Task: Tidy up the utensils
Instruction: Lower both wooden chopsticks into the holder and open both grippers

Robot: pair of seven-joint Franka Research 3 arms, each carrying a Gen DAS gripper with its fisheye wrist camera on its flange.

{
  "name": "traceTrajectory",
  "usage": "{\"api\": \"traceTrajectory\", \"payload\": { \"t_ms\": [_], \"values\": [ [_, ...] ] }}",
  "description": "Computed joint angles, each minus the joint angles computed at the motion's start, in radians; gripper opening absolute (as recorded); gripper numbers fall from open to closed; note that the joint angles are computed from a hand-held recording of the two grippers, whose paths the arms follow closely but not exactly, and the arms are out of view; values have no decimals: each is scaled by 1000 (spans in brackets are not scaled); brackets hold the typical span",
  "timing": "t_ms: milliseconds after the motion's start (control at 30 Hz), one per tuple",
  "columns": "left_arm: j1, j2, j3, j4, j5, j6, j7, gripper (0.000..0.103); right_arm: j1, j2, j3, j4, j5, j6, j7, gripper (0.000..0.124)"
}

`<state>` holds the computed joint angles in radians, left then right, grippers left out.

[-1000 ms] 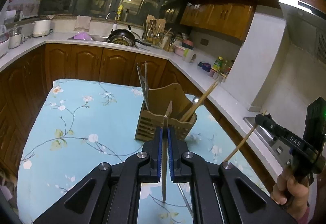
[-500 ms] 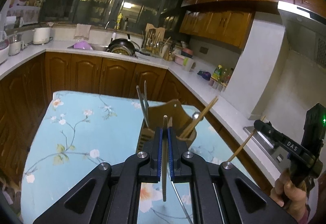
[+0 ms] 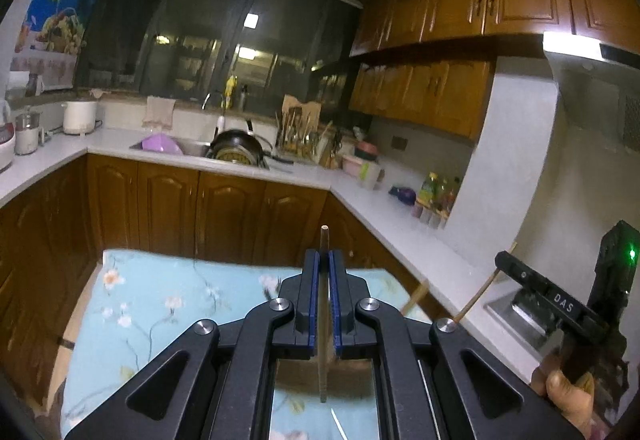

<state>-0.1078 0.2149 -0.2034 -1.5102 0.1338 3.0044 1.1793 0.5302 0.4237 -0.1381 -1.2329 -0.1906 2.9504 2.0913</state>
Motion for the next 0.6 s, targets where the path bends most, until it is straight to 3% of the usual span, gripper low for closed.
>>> {"api": "traceTrajectory", "payload": {
  "t_ms": [367,600],
  "values": [
    [-125,286,144,359,202,-49,-193,3,-22,320,-16,516,22,-172,-49,5],
    [-144,475,130,578,208,-157,-201,3,-19,338,-22,475,19,-165,-37,5]
  ]
}}
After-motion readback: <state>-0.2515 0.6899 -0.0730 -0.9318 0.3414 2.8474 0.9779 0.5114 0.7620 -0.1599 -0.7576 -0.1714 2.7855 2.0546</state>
